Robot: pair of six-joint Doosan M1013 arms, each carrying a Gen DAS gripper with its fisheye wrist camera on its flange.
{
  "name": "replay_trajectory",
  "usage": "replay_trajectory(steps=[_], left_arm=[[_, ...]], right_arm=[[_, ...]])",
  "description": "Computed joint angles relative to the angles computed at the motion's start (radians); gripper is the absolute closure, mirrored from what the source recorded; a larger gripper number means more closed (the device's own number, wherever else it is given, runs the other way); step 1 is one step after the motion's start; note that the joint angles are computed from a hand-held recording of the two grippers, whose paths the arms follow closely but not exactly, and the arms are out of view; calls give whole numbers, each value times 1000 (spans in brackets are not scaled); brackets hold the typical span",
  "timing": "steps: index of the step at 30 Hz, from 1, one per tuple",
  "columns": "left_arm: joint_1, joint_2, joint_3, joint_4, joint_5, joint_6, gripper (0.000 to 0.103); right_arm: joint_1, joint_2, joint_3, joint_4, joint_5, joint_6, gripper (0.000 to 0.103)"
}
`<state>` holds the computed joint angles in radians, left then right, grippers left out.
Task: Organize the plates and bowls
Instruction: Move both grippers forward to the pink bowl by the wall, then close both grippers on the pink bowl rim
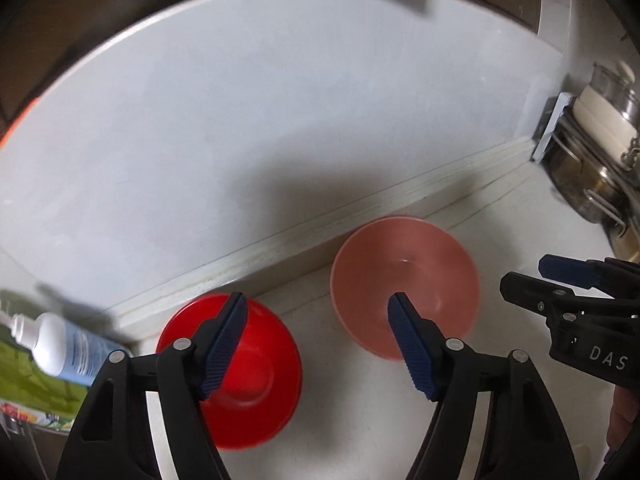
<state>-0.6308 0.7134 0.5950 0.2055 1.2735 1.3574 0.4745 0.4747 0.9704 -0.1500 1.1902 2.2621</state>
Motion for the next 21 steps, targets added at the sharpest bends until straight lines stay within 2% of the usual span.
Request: replay_trajectory(steps=[4, 8, 13, 15, 21], left_arm=[[1, 52, -71, -5, 51, 10, 38], [4, 110, -157, -23, 121, 18, 45], [1, 151, -212, -26, 171, 28, 54], [0, 168, -237, -30, 191, 34, 62], [6, 213, -310, -74, 265, 34, 80]], right_arm=[[-14, 20, -13, 31, 10, 30, 49], [-30, 36, -21, 81, 17, 29, 54], [-41, 54, -35, 115, 34, 26, 63], [-42, 59, -38, 123, 37, 23, 64], [-47, 75, -50, 147, 53, 19, 76]])
